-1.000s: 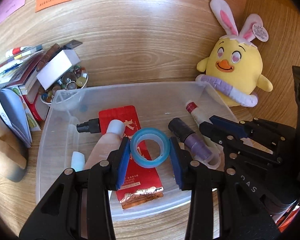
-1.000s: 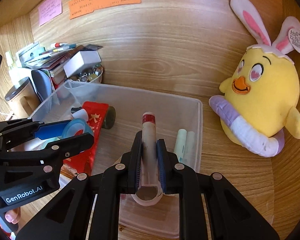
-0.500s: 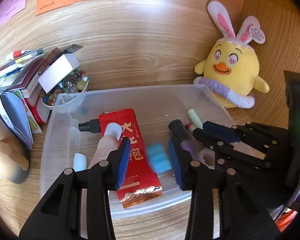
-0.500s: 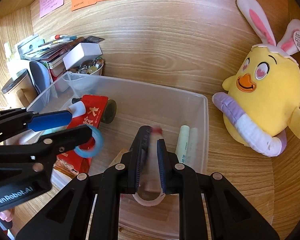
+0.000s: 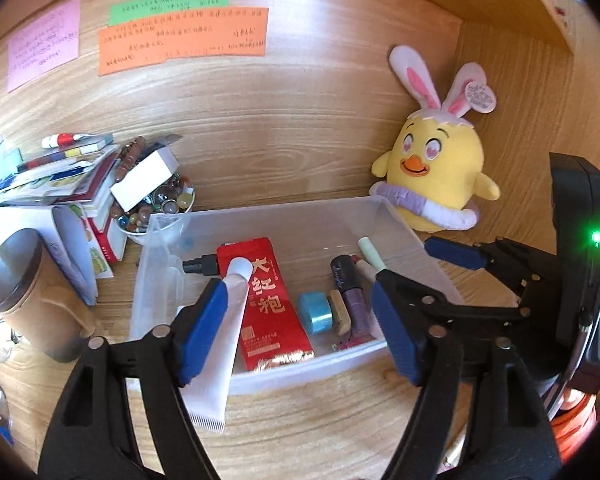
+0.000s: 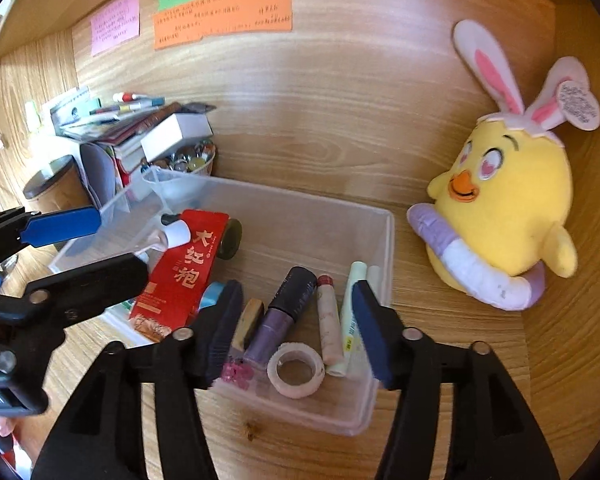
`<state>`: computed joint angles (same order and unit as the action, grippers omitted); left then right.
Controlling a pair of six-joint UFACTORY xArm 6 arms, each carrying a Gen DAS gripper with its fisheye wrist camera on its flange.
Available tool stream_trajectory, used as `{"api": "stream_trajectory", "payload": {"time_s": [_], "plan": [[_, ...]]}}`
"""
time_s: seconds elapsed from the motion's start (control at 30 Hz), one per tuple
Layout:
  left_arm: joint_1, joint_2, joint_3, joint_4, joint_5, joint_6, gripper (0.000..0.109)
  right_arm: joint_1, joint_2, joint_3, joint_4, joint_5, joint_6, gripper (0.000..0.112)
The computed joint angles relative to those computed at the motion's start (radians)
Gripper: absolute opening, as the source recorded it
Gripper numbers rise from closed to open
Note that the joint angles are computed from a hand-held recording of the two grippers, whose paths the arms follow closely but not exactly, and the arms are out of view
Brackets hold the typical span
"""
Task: Organize objects
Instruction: 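Open both grippers to drop the tape roll and tube into the box, then grasp the blue card pack with the left gripper while the right grasps the braided bracelet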
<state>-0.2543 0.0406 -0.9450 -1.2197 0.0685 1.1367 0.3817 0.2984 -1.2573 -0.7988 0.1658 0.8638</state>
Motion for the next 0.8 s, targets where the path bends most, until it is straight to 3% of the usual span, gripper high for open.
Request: {"api": "stream_trajectory", "payload": {"time_s": [0.1,0.3,0.53,0.73,0.8], "plan": [[0.0,-0.049,0.043,-0.058,-0.001,0.059,0.082,-0.008,-0.054,0.059,-0.033,-0.026,0.038,0.064],[-0.01,-0.137,0.144,-0.11,-0.011,0.121,0.088,-0.025,-0.168,0.175,-0.228,-0.052,0.224,0.071],[-0.019,-0.191,0.266,-0.055,-0.02,0.057,0.089,-0.016,-0.282,0.319,-0.351,-0.068,0.34,0.076],[-0.012,-0.22,0.367,0.021,-0.03,-0.038,0.089,0.009,-0.341,0.443,-0.304,-0.09,0.289,0.076],[-0.009,-0.236,0.398,0.024,-0.033,-0.048,0.089,0.016,-0.36,0.5,-0.216,-0.12,0.204,0.076]]}}
